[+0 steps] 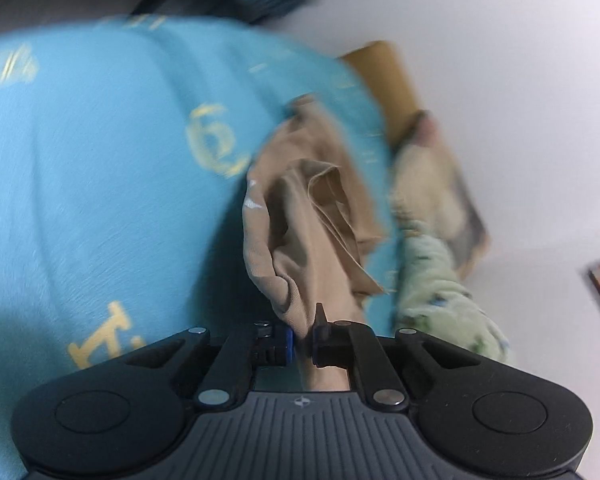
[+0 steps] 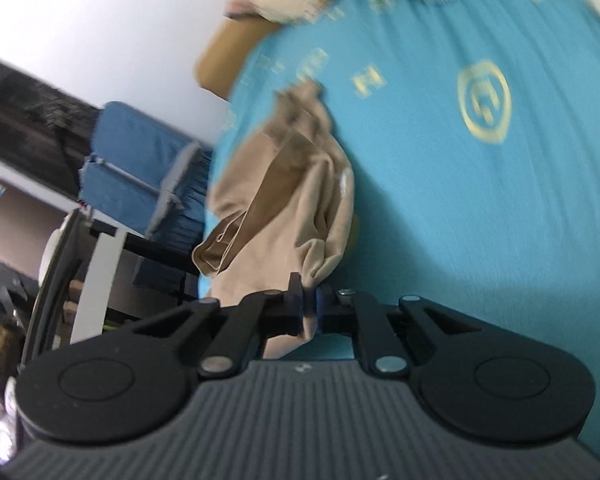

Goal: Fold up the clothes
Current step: 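Grasp the folded shirt edge with both grippers, then fold the held shirt edge over the bundle with both grippers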

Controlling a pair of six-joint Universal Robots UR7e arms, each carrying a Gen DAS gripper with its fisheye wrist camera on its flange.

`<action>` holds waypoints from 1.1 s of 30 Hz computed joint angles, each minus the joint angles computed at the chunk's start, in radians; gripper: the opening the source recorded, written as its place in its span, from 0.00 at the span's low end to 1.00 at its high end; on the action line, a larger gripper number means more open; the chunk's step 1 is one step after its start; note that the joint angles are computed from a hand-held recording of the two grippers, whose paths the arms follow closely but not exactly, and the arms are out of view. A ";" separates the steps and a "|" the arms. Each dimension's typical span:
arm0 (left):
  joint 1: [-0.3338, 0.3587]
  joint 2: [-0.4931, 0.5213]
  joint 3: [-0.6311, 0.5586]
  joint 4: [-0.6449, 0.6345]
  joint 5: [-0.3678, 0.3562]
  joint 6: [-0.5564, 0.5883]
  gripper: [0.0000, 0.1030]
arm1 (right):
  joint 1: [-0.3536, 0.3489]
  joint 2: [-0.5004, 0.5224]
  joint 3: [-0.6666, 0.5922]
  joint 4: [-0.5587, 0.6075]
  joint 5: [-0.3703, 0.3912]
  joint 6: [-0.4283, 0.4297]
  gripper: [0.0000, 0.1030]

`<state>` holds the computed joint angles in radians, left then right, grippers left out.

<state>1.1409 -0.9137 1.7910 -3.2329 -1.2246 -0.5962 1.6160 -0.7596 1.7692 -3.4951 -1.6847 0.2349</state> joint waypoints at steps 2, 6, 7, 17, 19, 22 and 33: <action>-0.032 -0.033 0.047 -0.046 0.010 0.049 0.07 | 0.016 -0.018 0.042 -0.078 0.009 -0.041 0.08; -0.106 -0.116 0.168 -0.121 0.033 0.105 0.07 | 0.040 -0.064 0.156 -0.231 0.033 -0.056 0.08; -0.124 -0.140 0.204 -0.133 0.035 0.104 0.07 | 0.046 -0.076 0.190 -0.271 0.035 -0.059 0.08; -0.246 -0.338 0.450 -0.170 0.027 -0.007 0.07 | 0.097 -0.164 0.427 -0.503 0.007 -0.086 0.08; -0.226 -0.339 0.416 -0.134 -0.001 -0.023 0.08 | 0.100 -0.175 0.400 -0.461 0.011 -0.070 0.08; -0.192 -0.303 0.298 -0.028 -0.012 -0.022 0.08 | 0.113 -0.180 0.304 -0.329 -0.003 -0.050 0.09; -0.032 0.007 -0.249 0.297 -0.033 0.152 0.12 | 0.076 -0.002 -0.202 0.169 -0.039 -0.017 0.10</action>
<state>1.1085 -0.9064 1.5420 -2.9363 -1.2581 -0.4442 1.6920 -0.7619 1.5676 -3.3264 -1.7242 0.2182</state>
